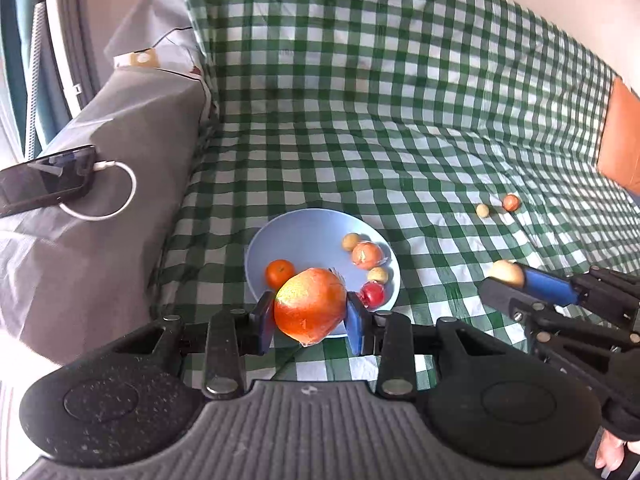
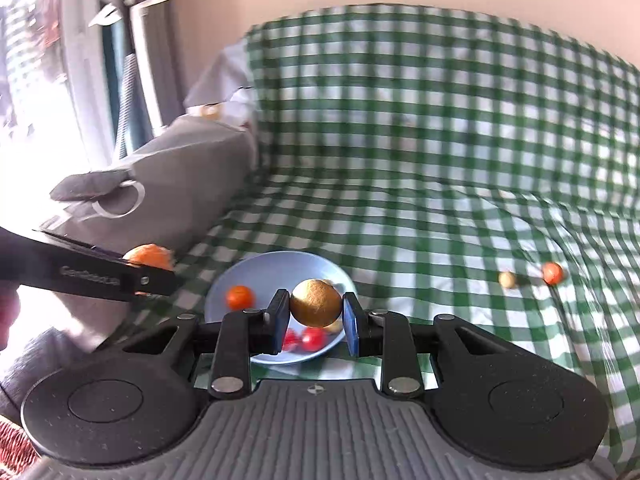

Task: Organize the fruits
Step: 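Carry both fruits over the blue plate and open both tools to release them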

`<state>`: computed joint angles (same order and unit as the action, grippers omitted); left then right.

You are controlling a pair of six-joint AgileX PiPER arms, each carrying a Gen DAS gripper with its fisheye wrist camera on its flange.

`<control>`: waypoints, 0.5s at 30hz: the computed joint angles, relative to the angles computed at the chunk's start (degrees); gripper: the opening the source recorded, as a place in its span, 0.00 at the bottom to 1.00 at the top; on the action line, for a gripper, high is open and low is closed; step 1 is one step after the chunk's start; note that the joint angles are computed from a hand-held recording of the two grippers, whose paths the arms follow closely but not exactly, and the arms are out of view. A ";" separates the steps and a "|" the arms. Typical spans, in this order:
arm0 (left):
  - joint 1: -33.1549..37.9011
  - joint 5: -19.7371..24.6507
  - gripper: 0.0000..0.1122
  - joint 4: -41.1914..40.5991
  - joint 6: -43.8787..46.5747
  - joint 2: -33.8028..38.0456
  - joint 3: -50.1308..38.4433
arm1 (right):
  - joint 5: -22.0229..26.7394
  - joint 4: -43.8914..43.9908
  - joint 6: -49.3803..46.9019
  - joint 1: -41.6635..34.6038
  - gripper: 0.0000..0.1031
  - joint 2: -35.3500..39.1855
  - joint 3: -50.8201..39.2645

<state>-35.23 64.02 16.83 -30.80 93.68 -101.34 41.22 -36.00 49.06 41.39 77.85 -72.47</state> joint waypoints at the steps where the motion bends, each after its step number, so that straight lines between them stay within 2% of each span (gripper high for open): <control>1: 0.07 -0.46 0.36 -0.02 -0.17 -0.89 0.96 | 0.91 -0.25 0.01 0.86 0.29 0.27 -0.73; 7: 1.18 -2.74 0.36 -0.55 -0.80 -4.54 4.74 | 5.27 -1.44 1.54 4.52 0.29 1.51 -3.43; 15: 4.19 -3.69 0.36 -1.43 -0.47 -3.85 4.43 | 5.16 -0.90 0.71 5.06 0.29 2.89 -3.89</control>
<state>-31.03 60.33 15.39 -31.26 89.83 -96.91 46.38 -36.90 49.77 46.45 80.74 -76.36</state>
